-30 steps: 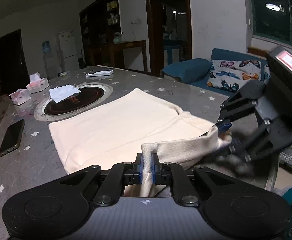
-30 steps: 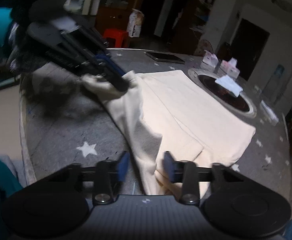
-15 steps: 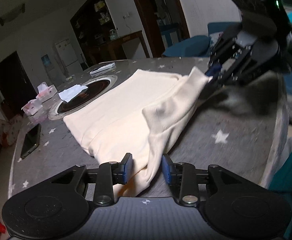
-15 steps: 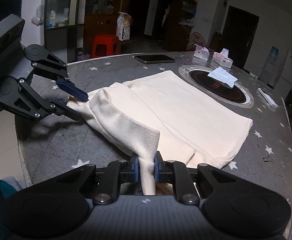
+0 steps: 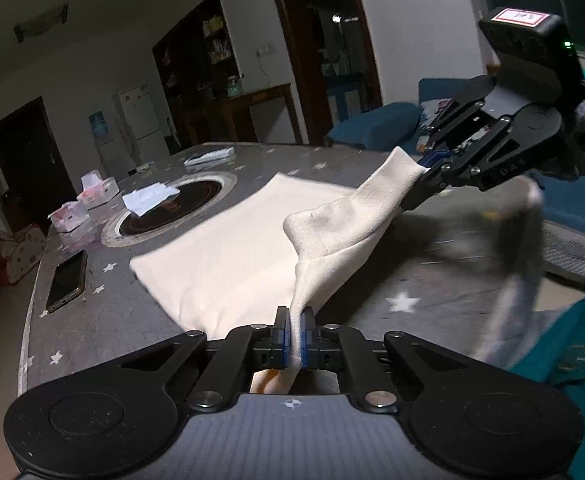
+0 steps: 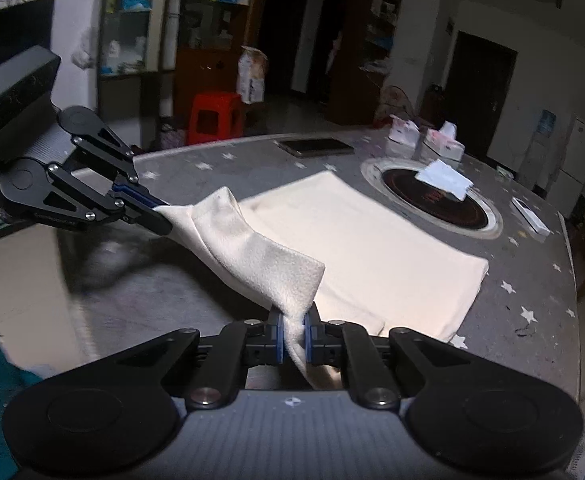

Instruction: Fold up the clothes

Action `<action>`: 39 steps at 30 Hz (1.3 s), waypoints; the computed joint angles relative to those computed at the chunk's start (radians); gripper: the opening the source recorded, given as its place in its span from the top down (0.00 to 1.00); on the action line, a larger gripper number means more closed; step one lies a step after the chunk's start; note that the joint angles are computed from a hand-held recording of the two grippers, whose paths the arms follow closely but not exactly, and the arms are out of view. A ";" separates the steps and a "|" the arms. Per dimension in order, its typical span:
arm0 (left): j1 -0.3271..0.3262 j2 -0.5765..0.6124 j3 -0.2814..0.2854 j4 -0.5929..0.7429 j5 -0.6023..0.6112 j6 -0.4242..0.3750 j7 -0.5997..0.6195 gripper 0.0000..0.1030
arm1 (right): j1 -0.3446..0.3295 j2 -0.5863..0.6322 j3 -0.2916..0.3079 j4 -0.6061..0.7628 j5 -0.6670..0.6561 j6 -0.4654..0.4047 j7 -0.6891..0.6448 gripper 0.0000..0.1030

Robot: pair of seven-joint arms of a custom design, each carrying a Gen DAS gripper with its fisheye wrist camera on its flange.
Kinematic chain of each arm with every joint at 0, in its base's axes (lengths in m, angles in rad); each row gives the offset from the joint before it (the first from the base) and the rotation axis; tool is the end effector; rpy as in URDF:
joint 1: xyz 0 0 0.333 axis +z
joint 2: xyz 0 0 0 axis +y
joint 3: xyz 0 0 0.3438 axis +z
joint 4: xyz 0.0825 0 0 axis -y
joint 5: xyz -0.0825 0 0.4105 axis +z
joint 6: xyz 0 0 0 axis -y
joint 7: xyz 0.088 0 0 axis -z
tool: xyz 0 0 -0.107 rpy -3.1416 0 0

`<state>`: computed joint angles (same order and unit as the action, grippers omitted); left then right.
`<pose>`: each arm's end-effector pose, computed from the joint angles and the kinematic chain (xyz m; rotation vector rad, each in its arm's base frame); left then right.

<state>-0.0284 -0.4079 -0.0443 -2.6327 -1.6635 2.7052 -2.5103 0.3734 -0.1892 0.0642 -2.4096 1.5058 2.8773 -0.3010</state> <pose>0.4212 0.0039 0.4133 -0.8402 2.1808 -1.0513 0.4730 0.1592 0.4306 -2.1583 0.7054 -0.5395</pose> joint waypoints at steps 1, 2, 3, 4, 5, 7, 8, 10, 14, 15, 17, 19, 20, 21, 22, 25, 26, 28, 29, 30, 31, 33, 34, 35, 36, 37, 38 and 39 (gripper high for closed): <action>0.001 -0.036 0.005 -0.023 0.031 -0.012 -0.031 0.95 | -0.003 -0.033 -0.001 -0.023 -0.038 -0.018 0.033 0.92; 0.001 -0.078 0.013 -0.047 0.073 -0.029 -0.083 0.95 | -0.004 -0.059 -0.004 -0.042 -0.071 -0.034 0.060 0.92; 0.002 -0.120 0.021 -0.071 0.116 -0.046 -0.135 0.95 | -0.006 -0.094 -0.004 -0.067 -0.119 -0.050 0.106 0.92; 0.002 -0.163 0.031 -0.093 0.160 -0.064 -0.187 0.95 | -0.008 -0.132 -0.004 -0.092 -0.172 -0.068 0.158 0.92; 0.003 -0.207 0.041 -0.114 0.203 -0.083 -0.240 0.95 | -0.010 -0.168 -0.008 -0.113 -0.221 -0.095 0.210 0.92; -0.009 -0.248 0.058 -0.127 0.220 -0.089 -0.270 0.95 | -0.007 -0.229 -0.020 -0.141 -0.289 -0.140 0.282 0.92; -0.016 -0.253 0.062 -0.125 0.216 -0.083 -0.273 0.95 | -0.004 -0.246 -0.026 -0.144 -0.314 -0.152 0.307 0.92; -0.027 -0.264 0.069 -0.121 0.208 -0.073 -0.280 0.95 | 0.003 -0.262 -0.039 -0.140 -0.347 -0.169 0.341 0.92; -0.050 -0.201 0.062 -0.070 0.150 -0.026 -0.238 0.95 | 0.021 -0.192 -0.064 -0.075 -0.335 -0.153 0.322 0.92; -0.052 -0.169 0.060 -0.046 0.136 -0.018 -0.223 0.95 | 0.022 -0.165 -0.066 -0.054 -0.330 -0.145 0.315 0.92; -0.051 -0.099 0.052 0.005 0.118 -0.004 -0.201 0.95 | 0.014 -0.108 -0.068 -0.006 -0.333 -0.144 0.316 0.92; -0.044 -0.026 0.047 0.062 0.122 -0.005 -0.212 0.95 | 0.002 -0.048 -0.065 0.044 -0.331 -0.135 0.318 0.92; -0.041 0.018 0.040 0.098 0.123 0.004 -0.216 0.95 | -0.006 -0.017 -0.062 0.071 -0.335 -0.133 0.324 0.92; -0.037 0.050 0.034 0.123 0.126 0.010 -0.217 0.95 | -0.015 0.013 -0.058 0.098 -0.341 -0.130 0.332 0.92; -0.034 0.081 0.028 0.148 0.130 0.017 -0.219 0.95 | -0.024 0.043 -0.053 0.123 -0.353 -0.128 0.343 0.92; -0.027 0.185 0.006 0.228 0.141 0.051 -0.232 0.95 | -0.048 0.132 -0.035 0.193 -0.384 -0.109 0.367 0.92; -0.026 0.220 -0.003 0.254 0.133 0.072 -0.226 0.95 | -0.053 0.162 -0.027 0.214 -0.389 -0.095 0.376 0.92; -0.022 0.288 -0.018 0.303 0.127 0.098 -0.233 0.95 | -0.062 0.218 -0.009 0.249 -0.388 -0.055 0.384 0.92; -0.024 0.324 -0.031 0.328 0.105 0.139 -0.216 0.95 | -0.067 0.245 -0.002 0.267 -0.390 -0.042 0.398 0.92; -0.022 0.355 -0.041 0.348 0.113 0.160 -0.233 0.95 | -0.072 0.266 0.007 0.280 -0.387 -0.028 0.406 0.92; -0.021 0.379 -0.050 0.365 0.106 0.181 -0.237 0.95 | -0.075 0.290 0.016 0.293 -0.375 -0.002 0.405 0.92; -0.020 0.429 -0.066 0.400 0.094 0.224 -0.248 0.94 | -0.083 0.331 0.033 0.314 -0.365 0.035 0.425 0.90; -0.017 0.447 -0.071 0.414 0.097 0.232 -0.278 0.93 | -0.088 0.345 0.045 0.321 -0.344 0.059 0.412 0.89; -0.015 0.462 -0.077 0.427 0.092 0.247 -0.299 0.93 | -0.093 0.359 0.057 0.327 -0.322 0.082 0.398 0.89; -0.014 0.475 -0.083 0.438 0.092 0.262 -0.317 0.92 | -0.099 0.370 0.065 0.333 -0.302 0.096 0.400 0.87; -0.015 0.486 -0.089 0.446 0.097 0.281 -0.337 0.91 | -0.104 0.382 0.073 0.340 -0.280 0.107 0.406 0.85; -0.014 0.494 -0.094 0.452 0.102 0.291 -0.348 0.91 | -0.107 0.391 0.082 0.345 -0.258 0.129 0.404 0.82; -0.014 0.503 -0.098 0.458 0.107 0.301 -0.360 0.90 | -0.110 0.399 0.091 0.350 -0.233 0.154 0.398 0.81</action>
<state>-0.0419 0.0948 -0.1426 -2.1745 -1.5562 3.0060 -2.8707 0.2632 0.2098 0.1552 -2.0600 1.2724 3.0308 0.0967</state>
